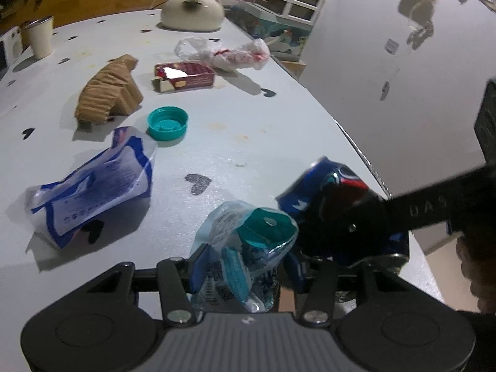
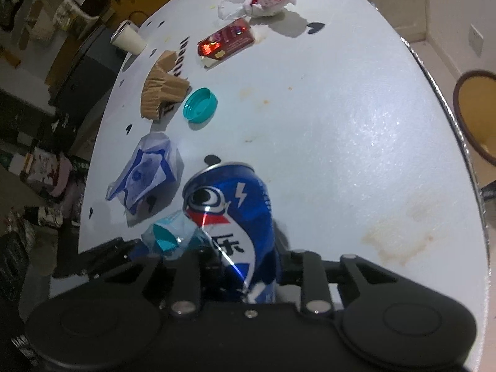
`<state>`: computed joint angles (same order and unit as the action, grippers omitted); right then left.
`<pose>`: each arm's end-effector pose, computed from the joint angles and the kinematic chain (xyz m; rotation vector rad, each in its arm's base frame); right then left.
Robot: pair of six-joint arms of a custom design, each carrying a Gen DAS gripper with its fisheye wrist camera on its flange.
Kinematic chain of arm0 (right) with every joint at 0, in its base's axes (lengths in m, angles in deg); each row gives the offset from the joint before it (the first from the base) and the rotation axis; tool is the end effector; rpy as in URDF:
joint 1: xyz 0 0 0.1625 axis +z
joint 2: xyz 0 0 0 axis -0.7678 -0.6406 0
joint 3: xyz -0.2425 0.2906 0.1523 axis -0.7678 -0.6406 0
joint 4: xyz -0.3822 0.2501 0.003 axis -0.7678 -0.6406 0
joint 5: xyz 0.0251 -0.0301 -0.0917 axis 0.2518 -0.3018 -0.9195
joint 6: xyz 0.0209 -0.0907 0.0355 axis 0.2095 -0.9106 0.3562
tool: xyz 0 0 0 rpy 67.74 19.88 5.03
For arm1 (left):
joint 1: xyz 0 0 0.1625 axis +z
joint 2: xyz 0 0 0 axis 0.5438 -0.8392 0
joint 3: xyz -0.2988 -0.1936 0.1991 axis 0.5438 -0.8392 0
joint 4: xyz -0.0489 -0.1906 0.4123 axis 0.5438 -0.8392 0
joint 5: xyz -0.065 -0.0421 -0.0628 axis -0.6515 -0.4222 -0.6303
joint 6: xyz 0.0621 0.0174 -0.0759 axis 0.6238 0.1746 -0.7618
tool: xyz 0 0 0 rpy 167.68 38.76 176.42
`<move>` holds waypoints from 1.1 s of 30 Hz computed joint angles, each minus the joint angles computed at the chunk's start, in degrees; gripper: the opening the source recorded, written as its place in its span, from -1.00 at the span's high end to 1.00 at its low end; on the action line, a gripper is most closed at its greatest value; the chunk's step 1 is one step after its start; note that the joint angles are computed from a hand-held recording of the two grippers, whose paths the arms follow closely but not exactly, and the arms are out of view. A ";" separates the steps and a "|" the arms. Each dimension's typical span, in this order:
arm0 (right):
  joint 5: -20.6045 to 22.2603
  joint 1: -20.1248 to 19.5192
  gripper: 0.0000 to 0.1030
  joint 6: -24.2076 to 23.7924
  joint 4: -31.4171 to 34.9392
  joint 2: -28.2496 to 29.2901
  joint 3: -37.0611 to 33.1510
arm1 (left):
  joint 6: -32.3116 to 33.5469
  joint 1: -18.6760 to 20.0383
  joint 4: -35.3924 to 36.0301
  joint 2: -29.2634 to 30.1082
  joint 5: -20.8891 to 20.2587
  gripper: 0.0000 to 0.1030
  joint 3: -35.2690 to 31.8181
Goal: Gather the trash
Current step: 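Lift the Pepsi can with the right gripper while the left lifts the plastic bag, then carry the can and bag with both grippers over the tan trash bin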
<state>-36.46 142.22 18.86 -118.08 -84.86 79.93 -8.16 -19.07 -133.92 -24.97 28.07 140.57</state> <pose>0.1289 -0.4278 0.5146 0.3503 -2.8975 0.2236 -0.5490 -0.3377 0.0772 0.2991 2.4996 -0.7207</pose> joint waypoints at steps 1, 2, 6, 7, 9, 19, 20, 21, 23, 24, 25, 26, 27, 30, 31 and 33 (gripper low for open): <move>-0.68 0.43 0.48 -0.30 -0.12 -0.06 0.00 | -0.74 -0.19 0.72 -0.17 0.17 0.00 -0.23; -1.34 0.82 0.48 -0.66 -0.33 -0.11 0.00 | -1.53 -0.43 1.59 -0.29 0.37 0.00 -0.54; -2.76 2.14 0.48 -2.48 -1.40 -0.57 -0.19 | -6.11 -1.69 5.39 -0.88 1.63 0.01 -1.91; -2.99 2.49 0.47 -3.00 -1.48 -0.71 -0.38 | -7.17 -2.01 6.26 -1.05 2.05 0.01 -2.25; -3.32 3.16 0.47 -3.87 -1.74 -1.00 -0.72 | -9.08 -2.72 8.37 -1.13 3.00 0.01 -3.21; -5.51 6.74 0.47 -8.24 -5.07 -3.28 -2.39 | -17.97 -5.53 20.04 1.93 6.24 0.01 -11.95; -5.93 7.03 0.47 -9.03 -5.44 -3.48 -2.66 | -18.64 -5.66 20.84 2.35 6.34 0.01 -12.78; -6.18 7.18 0.47 -9.77 -5.76 -3.67 -2.85 | -19.50 -5.77 21.78 2.99 6.34 0.01 -13.99; -6.68 7.42 0.47 -11.45 -6.53 -4.11 -3.26 | -20.47 -5.88 23.15 4.17 6.49 0.01 -16.06; -6.78 7.43 0.47 -12.22 -6.83 -4.27 -3.45 | -20.77 -5.91 24.28 5.18 6.72 0.01 -17.67; -6.87 7.31 0.47 -13.29 -7.28 -4.44 -3.69 | -20.93 -5.90 25.41 6.13 6.98 0.01 -19.14; -7.03 7.17 0.47 -14.50 -7.87 -4.58 -3.84 | -21.04 -5.87 26.47 7.14 7.27 0.01 -20.62; -7.09 6.92 0.47 -15.65 -8.39 -4.66 -4.07 | -21.13 -5.83 27.56 8.38 7.66 0.01 -22.34; -6.86 5.44 0.47 -18.90 -9.29 -4.66 -5.19 | -21.49 -5.52 30.05 12.35 8.75 0.01 -27.39; -6.40 4.56 0.47 -20.01 -9.22 -4.44 -5.95 | -21.56 -5.32 30.56 13.92 8.96 0.01 -29.24; -5.10 2.75 0.47 -21.97 -8.73 -4.01 -7.59 | -21.78 -4.86 31.61 17.08 9.40 0.00 -33.00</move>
